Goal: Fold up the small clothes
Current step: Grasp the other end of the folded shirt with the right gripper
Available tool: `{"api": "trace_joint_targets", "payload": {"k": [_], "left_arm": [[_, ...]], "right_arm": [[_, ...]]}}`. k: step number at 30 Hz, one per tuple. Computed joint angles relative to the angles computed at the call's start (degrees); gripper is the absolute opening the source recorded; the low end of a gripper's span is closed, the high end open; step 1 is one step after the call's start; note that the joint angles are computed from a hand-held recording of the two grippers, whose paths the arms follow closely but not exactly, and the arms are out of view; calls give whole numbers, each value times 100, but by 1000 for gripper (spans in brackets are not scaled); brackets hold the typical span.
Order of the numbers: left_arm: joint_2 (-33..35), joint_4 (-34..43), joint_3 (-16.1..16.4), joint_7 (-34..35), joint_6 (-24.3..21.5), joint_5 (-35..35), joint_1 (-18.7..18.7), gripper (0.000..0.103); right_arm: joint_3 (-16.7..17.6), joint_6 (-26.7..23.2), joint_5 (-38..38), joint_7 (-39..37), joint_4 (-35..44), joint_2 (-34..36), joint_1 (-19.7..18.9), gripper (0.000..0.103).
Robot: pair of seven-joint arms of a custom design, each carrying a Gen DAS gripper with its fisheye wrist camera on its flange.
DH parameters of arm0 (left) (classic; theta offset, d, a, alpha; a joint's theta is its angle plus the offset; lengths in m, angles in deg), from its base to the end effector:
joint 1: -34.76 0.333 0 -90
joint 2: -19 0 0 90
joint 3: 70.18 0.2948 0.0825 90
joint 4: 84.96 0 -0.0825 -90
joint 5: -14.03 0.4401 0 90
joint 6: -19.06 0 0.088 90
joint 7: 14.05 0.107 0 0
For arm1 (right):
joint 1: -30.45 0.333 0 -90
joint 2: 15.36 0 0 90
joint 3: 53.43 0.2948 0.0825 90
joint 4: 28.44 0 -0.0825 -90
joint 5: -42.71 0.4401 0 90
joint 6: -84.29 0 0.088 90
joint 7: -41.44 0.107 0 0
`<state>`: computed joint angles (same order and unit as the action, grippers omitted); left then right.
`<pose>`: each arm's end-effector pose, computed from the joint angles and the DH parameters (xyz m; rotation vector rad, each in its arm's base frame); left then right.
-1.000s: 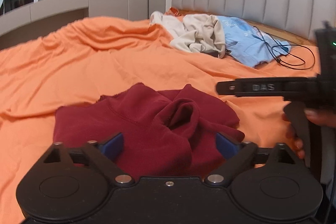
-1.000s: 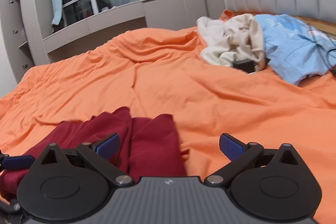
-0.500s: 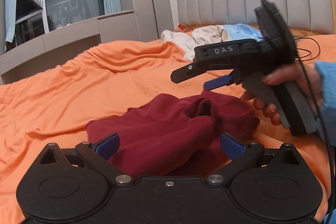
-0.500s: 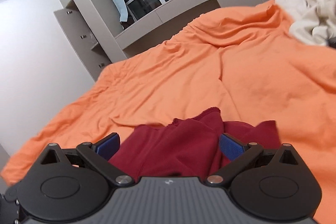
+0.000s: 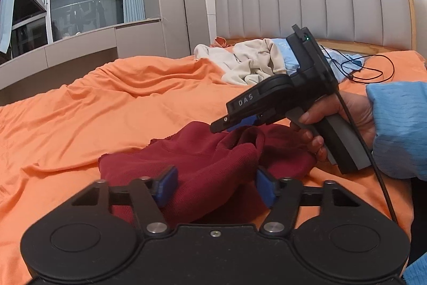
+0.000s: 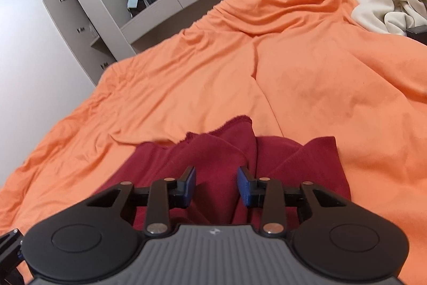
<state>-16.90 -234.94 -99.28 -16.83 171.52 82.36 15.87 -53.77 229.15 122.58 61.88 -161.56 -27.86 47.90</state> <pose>0.3008 -0.3593 0.4293 -1.3493 1.6563 -0.9397 0.5357 0.1542 0.4167 -1.7821 1.1066 -0.0006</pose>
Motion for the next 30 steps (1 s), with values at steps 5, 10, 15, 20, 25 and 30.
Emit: {"api": "trace_joint_targets", "payload": {"k": [5, 10, 15, 20, 25, 30], "left_arm": [[16, -34, 6, -73, 40, 3, 11, 30], [3, -23, -28, -248, 26, 88, 48, 14], [142, 176, -54, -230, -51, 190, 92, 11], [572, 629, -70, -54, -124, 406, 133, 11], [1216, 1126, -20, 98, -82, 680, 95, 11], [1742, 1434, 131, 237, -129, 762, -86, 11]], "right_arm": [[87, 362, 17, -391, -92, -99, 101, 12], [63, 677, 477, -1231, -199, -292, 255, 7], [4, 884, 1176, -2072, -182, -432, 324, 6], [-53, 994, 1468, -2239, -116, -474, 242, 6], [-90, 1181, 1503, -2104, -31, -440, 97, 6], [-71, 1288, 704, -1067, 28, -290, -27, 6]]}}
